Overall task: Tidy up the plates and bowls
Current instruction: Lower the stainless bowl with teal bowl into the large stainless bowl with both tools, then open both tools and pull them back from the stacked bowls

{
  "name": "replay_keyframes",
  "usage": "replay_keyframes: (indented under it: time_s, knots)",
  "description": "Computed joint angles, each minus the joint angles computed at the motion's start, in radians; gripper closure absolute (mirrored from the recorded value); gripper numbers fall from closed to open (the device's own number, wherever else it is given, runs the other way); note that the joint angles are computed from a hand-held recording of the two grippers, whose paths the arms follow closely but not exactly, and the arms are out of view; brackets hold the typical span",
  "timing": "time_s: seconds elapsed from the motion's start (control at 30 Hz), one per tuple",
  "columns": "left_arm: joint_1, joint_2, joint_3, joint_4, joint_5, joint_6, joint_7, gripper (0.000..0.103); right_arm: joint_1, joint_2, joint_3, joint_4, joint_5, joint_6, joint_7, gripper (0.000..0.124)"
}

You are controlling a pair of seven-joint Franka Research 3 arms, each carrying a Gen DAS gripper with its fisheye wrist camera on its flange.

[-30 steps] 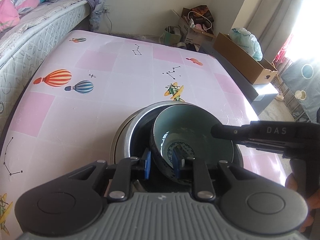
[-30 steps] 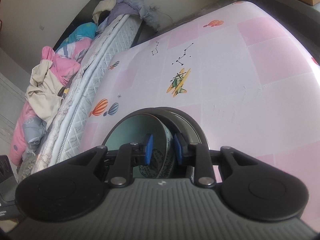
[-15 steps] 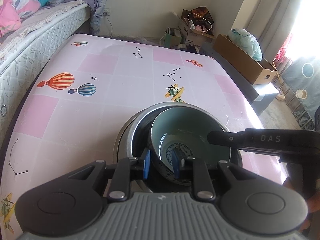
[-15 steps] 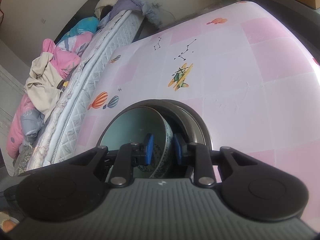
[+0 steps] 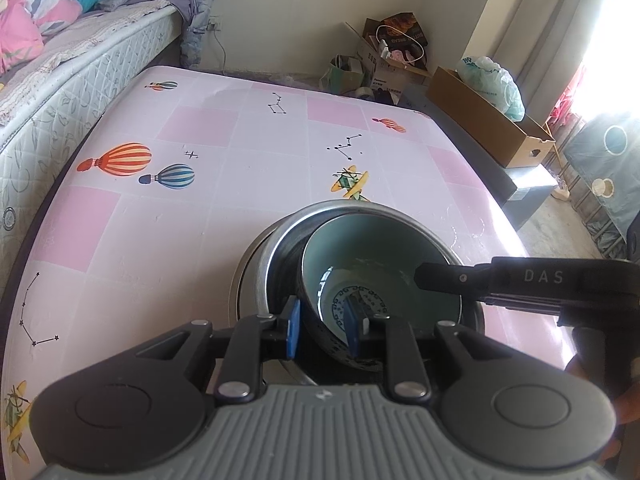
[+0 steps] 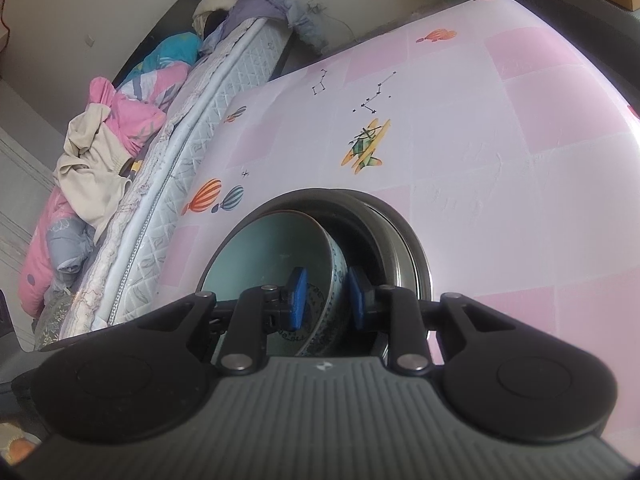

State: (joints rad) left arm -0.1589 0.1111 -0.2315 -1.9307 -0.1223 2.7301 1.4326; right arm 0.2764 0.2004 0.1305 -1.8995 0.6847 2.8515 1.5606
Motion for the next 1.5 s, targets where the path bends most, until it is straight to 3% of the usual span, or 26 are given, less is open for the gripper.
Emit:
replay_keyframes:
  time_s: [1.3,1.4,1.5]
  knots:
    - [-0.014,-0.018,0.007,-0.019,0.088,0.015,-0.053,0.078,-0.010,-0.019,0.007,-0.016,0.122,0.000,-0.066,0.094]
    - [-0.013,-0.049,0.009,-0.051,0.092,0.051,-0.053,0.071,-0.001,-0.039,0.000,-0.038,0.103,0.019,-0.045,0.092]
    - [-0.017,-0.106,0.016,-0.114,0.105,0.107,-0.058,0.056,-0.003,-0.095,0.008,-0.091,0.155,0.056,-0.075,0.086]
